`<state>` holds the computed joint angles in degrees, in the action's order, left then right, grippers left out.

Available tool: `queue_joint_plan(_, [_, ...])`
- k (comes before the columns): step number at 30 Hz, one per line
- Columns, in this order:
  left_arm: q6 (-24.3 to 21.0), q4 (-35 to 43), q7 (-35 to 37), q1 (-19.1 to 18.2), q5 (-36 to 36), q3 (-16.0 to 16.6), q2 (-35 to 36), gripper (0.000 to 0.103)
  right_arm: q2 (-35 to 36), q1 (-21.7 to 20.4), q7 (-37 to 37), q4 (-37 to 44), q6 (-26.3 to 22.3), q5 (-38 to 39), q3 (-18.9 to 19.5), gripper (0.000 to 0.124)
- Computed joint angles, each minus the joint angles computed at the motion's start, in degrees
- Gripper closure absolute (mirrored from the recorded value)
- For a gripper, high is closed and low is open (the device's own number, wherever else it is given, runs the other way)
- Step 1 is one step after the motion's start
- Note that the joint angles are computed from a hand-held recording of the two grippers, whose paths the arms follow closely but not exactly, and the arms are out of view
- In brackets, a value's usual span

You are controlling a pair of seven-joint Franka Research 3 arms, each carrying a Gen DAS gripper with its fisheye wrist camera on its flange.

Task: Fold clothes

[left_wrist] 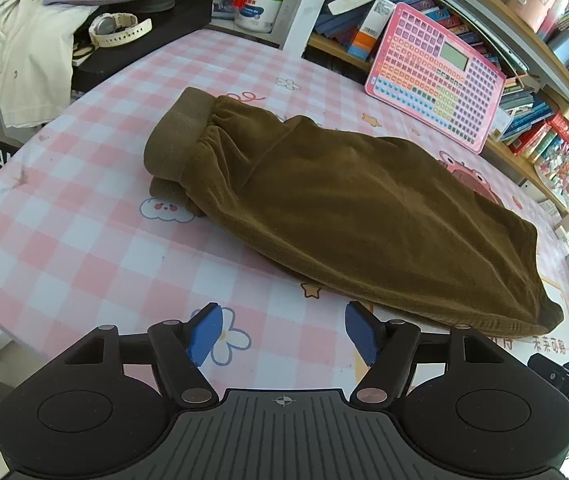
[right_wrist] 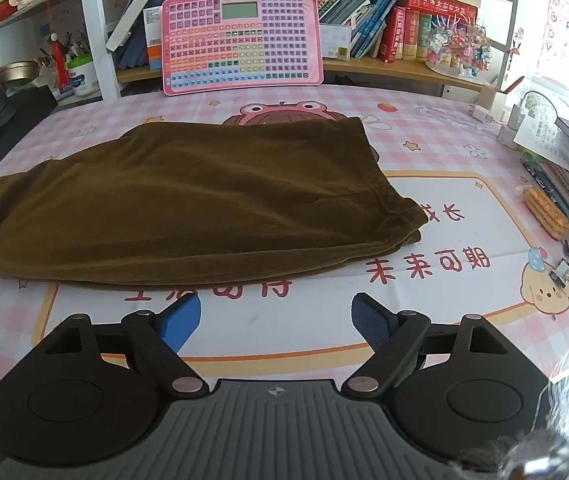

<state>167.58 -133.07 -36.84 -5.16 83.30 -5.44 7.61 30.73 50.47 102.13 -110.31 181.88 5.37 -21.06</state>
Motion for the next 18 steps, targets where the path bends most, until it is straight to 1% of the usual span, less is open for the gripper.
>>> queue_joint_plan(11, [0.7, 1.0, 0.6, -0.1, -0.2, 0.3, 1.3, 0.033, 0.9, -1.5, -0.7, 2.0, -1.6, -1.4, 1.6, 0.042])
queue_joint_plan(18, [0.8, 2.2, 2.1, -0.6, -2.6, 0.7, 2.6, 0.033, 1.4, -3.9, -1.7, 4.2, -4.0, -4.3, 4.1, 0.042])
